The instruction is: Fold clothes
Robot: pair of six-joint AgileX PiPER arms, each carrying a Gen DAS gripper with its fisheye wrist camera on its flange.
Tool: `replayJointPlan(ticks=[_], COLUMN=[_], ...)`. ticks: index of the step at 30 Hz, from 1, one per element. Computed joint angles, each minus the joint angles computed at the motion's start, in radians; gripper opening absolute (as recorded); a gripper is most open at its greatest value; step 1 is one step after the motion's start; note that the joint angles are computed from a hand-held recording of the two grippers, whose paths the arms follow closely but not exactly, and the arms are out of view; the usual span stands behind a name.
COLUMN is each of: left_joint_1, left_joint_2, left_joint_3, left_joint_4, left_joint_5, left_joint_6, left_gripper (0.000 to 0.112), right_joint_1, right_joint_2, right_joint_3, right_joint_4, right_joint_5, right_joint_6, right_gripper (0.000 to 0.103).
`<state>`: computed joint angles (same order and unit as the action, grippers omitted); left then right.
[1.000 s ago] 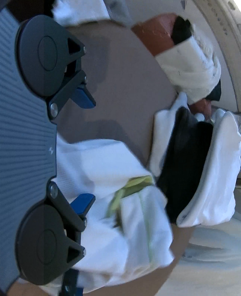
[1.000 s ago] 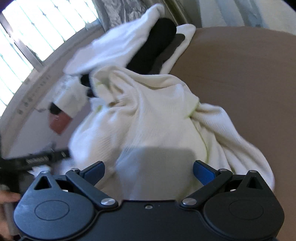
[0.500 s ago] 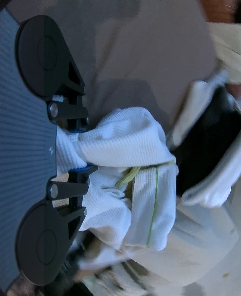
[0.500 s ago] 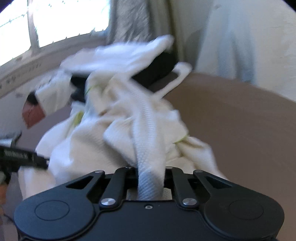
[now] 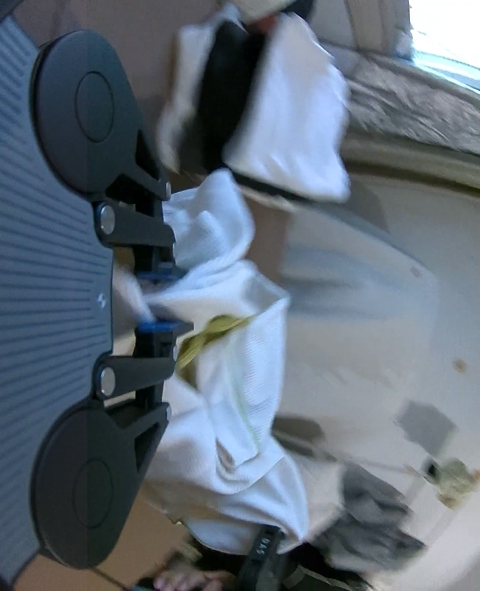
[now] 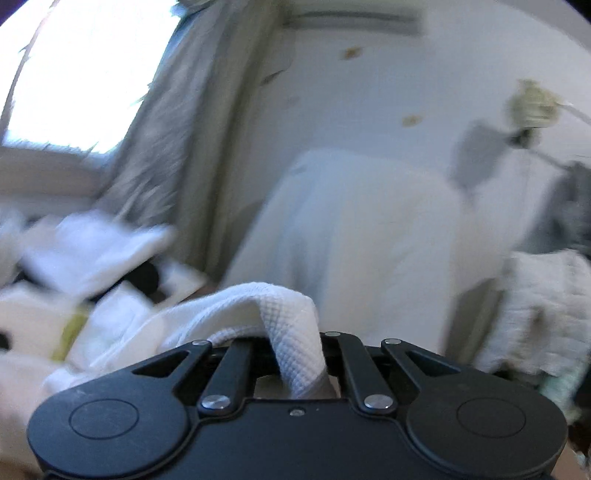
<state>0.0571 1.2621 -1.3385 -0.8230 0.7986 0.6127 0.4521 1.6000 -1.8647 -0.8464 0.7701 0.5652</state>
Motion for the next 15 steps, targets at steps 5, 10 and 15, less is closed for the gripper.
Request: replayJointPlan(ticks=[5,10,15], left_joint_1=[-0.103,-0.206,-0.148], left_joint_2=[0.03,0.076,0.132], left_joint_3=[-0.061,0.06,0.118], left_joint_4=[0.163,0.385,0.412], left_joint_5=[0.159,0.131,0.092], left_joint_6=[-0.215,-0.351,-0.404], left_gripper=[0.098,0.098,0.098], right_joint_1=[-0.108,-0.196,-0.254], right_joint_2=[-0.188,-0.295,-0.429], right_joint_3=[0.22,0.533,0.713], right_joint_4=[-0.134,-0.019,0.252], right_joint_5=[0.122,0.338,0.258], right_joint_6=[0.109,0.059,0.061], right_gripper=[0.029,0.066,0.066])
